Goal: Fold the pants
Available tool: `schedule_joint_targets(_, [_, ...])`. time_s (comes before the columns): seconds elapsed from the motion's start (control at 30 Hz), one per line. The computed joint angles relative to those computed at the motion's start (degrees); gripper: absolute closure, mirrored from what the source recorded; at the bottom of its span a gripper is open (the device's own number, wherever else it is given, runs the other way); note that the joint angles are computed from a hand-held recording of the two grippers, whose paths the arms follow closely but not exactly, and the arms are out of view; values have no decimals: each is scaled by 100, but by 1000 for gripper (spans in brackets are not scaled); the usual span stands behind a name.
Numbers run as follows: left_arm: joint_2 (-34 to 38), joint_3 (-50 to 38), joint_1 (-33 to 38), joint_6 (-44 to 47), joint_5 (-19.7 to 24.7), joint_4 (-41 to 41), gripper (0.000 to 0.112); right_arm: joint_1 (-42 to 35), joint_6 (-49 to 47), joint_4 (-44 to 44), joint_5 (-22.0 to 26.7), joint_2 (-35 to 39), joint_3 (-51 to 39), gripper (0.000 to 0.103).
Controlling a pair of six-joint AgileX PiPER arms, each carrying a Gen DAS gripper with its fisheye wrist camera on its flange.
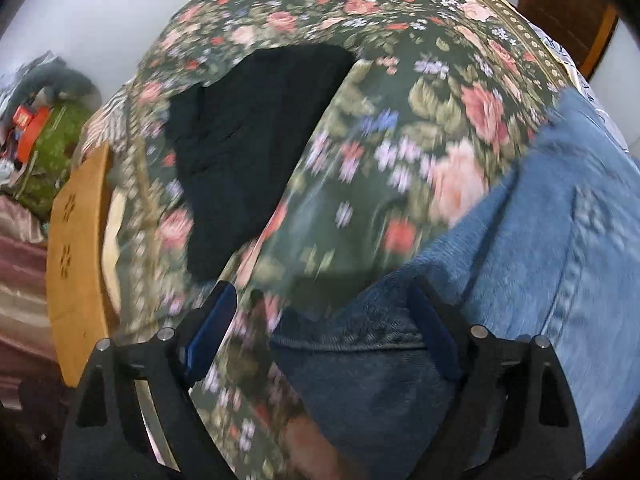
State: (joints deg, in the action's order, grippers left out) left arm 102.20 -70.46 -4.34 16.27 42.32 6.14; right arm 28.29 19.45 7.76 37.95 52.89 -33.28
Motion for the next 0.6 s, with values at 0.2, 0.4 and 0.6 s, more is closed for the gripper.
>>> schedule_joint_targets(0.2, [-1530,1382,545,765,-26,-293,24,630,1169,-905,263,-343,-161,29])
schedule_joint_targets(0.4, [-2922,2326,1208,1641,572,-1191,24,1823,2776,-2173,668,-640,-383,29])
schedule_joint_targets(0.6, [-4003,2682,1136,1851,981,-1515,28,2942,3854,-3120,911,-490,-596,29])
